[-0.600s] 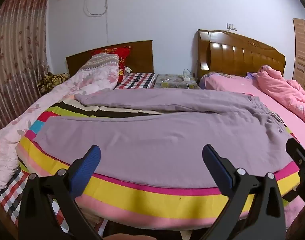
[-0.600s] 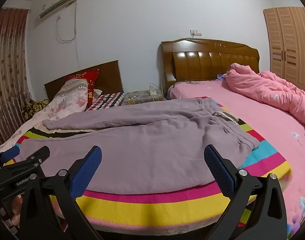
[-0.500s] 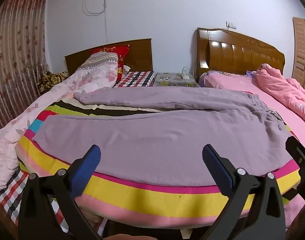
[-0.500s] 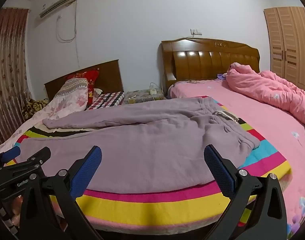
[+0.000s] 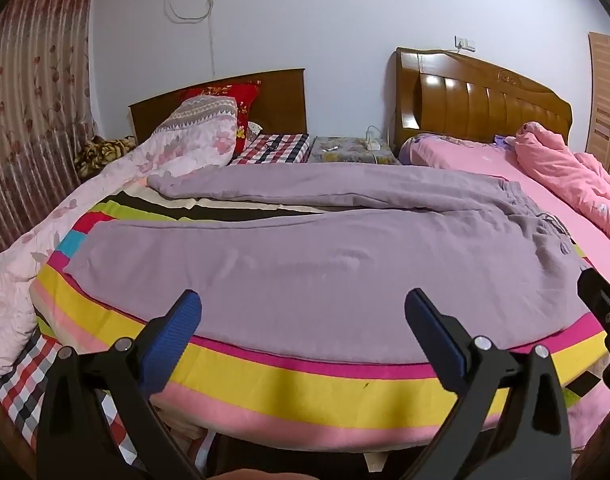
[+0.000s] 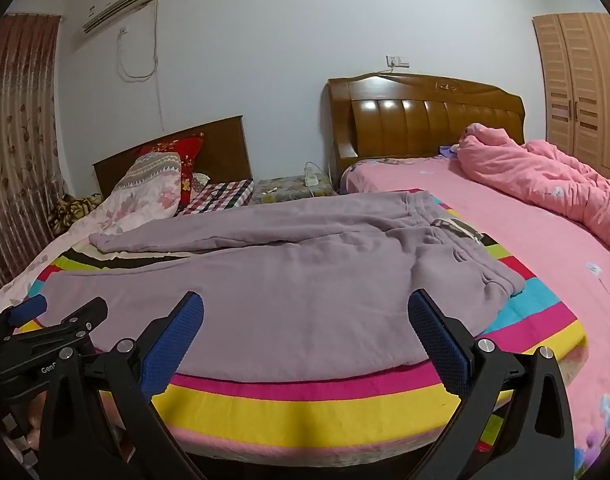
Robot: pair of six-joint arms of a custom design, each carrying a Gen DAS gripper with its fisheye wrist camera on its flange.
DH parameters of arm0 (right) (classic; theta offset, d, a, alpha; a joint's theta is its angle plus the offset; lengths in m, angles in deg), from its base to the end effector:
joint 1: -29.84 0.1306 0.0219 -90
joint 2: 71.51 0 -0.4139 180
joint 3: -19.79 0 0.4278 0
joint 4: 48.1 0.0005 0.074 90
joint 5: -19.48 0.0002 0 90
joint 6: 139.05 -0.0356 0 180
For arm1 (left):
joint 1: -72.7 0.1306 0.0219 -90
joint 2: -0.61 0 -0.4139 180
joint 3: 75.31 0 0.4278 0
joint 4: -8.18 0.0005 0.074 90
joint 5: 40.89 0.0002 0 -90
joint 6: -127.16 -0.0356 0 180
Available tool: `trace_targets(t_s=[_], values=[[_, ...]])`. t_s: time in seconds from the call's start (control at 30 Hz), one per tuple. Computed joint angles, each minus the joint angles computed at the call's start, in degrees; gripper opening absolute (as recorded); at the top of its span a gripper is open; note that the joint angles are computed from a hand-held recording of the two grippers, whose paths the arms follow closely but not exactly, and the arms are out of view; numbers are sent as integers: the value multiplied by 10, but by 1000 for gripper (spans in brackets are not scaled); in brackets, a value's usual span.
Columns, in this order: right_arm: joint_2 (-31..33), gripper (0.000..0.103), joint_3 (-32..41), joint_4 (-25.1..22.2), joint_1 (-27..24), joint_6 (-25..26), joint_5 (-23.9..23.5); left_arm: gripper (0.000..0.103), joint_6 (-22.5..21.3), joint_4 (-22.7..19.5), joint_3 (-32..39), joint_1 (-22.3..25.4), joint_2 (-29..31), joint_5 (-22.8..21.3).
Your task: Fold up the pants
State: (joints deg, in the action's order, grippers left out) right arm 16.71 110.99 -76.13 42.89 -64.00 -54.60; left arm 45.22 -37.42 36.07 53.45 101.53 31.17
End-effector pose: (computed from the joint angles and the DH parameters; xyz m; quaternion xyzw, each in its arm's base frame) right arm 0.5228 0.1106 0.5205 0.0882 0.8341 0.0153 0.5442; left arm 0.5785 -0.1909 0.5524 0.0140 0.8795 0.0271 0.4748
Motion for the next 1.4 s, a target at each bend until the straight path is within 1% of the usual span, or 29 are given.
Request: trace_targets(t_s=[0.07, 0.7, 1.4], values=[[1, 99, 2, -1, 1, -1, 0, 102, 0, 3, -7, 2, -3, 2], [5, 99, 1, -1, -1, -4, -9, 102, 10, -18, -4, 9, 2, 12], [4, 99, -3, -2, -3, -11, -17, 102, 10, -20, -11, 11, 1, 14]])
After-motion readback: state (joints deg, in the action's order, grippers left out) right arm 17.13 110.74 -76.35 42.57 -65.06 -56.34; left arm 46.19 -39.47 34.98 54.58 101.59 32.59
